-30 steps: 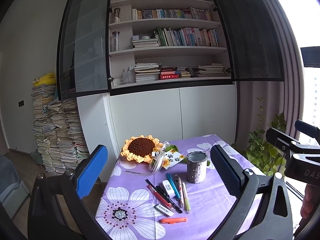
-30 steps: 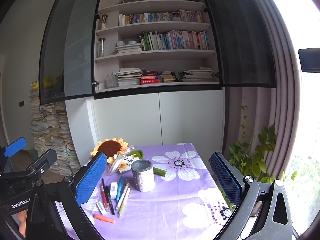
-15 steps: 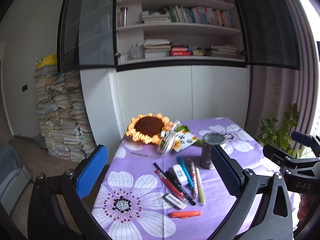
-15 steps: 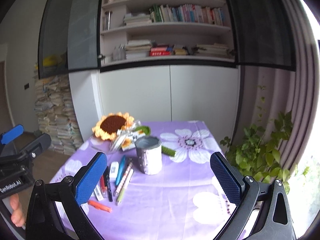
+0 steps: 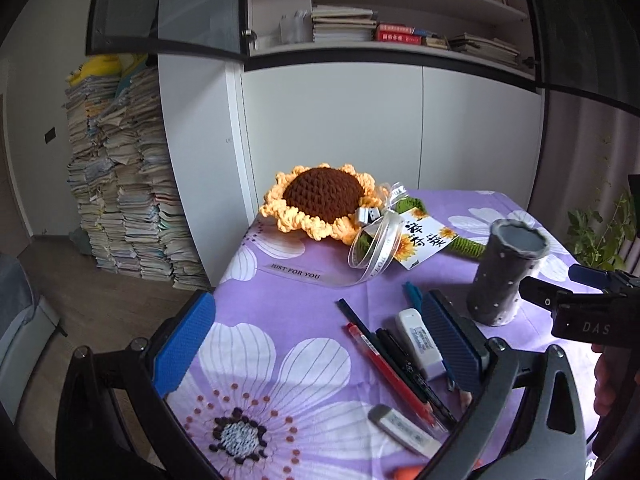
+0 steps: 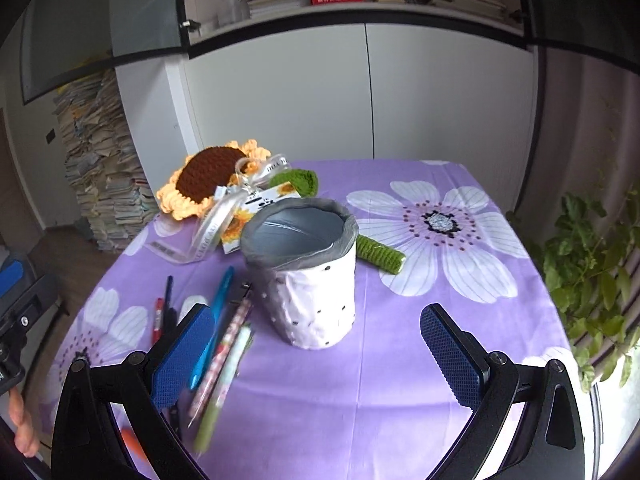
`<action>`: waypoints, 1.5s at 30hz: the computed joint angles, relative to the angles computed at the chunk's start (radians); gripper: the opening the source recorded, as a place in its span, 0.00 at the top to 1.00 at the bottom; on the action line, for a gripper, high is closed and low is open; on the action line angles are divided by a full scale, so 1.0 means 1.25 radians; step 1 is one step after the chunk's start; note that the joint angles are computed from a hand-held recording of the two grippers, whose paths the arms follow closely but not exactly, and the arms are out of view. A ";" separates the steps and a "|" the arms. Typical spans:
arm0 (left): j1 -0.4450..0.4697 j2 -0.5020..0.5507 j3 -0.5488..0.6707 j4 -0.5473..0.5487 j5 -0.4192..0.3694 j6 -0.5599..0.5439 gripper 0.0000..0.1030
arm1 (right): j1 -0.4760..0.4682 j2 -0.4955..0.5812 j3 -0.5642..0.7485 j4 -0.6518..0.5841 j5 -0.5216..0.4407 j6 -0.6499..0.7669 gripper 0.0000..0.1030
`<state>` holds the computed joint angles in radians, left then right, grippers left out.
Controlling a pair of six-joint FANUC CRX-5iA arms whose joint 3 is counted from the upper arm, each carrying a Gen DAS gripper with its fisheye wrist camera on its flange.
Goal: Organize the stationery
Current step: 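Move the right gripper to the white dotted pen holder and grasp its rim, then lift the pen holder with the right gripper and set it near the pens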
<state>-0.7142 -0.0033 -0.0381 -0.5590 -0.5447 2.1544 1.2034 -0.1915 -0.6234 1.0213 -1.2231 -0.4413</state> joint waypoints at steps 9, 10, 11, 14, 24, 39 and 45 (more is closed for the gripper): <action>0.042 0.067 0.029 0.098 0.044 -0.096 0.01 | -0.121 0.043 0.028 -0.040 0.132 0.083 0.00; 0.043 0.072 0.031 0.097 0.043 -0.098 0.01 | -0.127 0.049 0.033 -0.042 0.133 0.092 0.00; 0.042 0.078 0.036 0.096 0.039 -0.098 0.01 | -0.129 0.053 0.037 -0.044 0.130 0.098 0.00; 0.046 0.089 0.041 0.112 0.030 -0.114 0.01 | -0.133 0.063 0.043 -0.035 0.118 0.108 0.06; 0.035 0.069 0.035 0.087 0.020 -0.079 0.01 | -0.128 0.052 0.035 -0.011 0.124 0.122 0.29; 0.012 0.026 0.026 0.072 -0.047 -0.047 0.01 | 0.055 -0.056 -0.035 -0.066 -0.089 0.113 0.30; -0.034 0.032 0.055 0.020 -0.124 -0.013 0.01 | 0.095 -0.098 -0.073 -0.082 -0.093 0.065 0.30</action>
